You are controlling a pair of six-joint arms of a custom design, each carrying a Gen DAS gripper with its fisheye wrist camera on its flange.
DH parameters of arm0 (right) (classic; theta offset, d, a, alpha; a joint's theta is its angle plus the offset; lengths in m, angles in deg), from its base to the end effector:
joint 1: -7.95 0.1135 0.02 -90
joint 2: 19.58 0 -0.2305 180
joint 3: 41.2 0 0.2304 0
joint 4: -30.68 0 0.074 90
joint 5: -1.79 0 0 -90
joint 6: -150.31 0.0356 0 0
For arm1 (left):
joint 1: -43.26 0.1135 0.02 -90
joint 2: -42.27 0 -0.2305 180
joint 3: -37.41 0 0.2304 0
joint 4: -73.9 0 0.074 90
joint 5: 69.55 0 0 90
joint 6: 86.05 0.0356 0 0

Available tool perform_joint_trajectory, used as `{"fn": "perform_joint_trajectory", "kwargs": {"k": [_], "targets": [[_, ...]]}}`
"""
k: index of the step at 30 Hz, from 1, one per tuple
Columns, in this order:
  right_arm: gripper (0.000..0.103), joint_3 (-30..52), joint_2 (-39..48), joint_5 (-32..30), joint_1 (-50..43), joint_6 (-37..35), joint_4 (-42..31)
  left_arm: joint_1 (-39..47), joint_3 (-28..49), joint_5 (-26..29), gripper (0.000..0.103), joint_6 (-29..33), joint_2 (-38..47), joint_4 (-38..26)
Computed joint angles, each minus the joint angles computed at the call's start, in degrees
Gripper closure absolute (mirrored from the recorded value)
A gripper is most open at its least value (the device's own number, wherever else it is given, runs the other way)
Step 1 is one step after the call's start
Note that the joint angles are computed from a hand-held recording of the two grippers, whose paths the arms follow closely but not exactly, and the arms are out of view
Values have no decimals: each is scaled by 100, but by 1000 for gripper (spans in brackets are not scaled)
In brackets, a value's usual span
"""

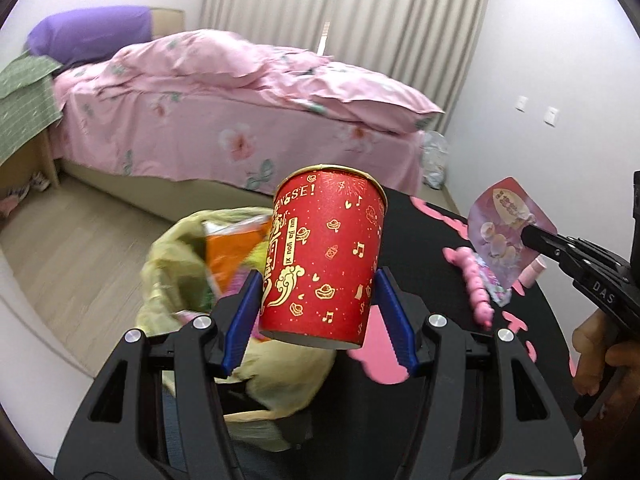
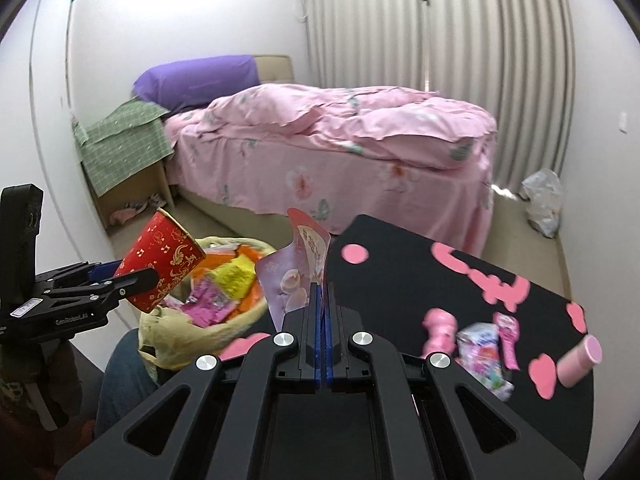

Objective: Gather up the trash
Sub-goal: 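Carry the cup and packaging over the yellow bag and open both tools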

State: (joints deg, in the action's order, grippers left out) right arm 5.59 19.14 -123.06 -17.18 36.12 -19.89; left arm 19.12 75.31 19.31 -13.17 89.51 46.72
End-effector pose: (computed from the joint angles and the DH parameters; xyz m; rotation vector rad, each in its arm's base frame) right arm 0.1394 -0.0429 0.2203 -0.2788 2.1486 0.2182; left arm 0.1636 -0.0725 0.1801 0.1256 2.2305 -0.3758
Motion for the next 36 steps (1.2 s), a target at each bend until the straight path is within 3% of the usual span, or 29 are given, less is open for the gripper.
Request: {"fn": "perform_joint_trajectory", "kwargs": {"k": [4,9,22,31,36], "targets": [[100,-27,387,793,1197,677,643,685,-173,439,48,162,139,205],[100,35,1232,1325,2165,1151,1375,1252,-245,782,48,304,639,548],[100,772,4081,1577,3332,1630,2969,2362,124,1608,48,397,2127,1450],[100,2097,6209,1406,3584,1264,2495,1761,1021,1153,48,711,4014,1538],[100,2177,6557,1226,3540,1084,2428,1838,1108,1251,48,723,4476,1646]]}}
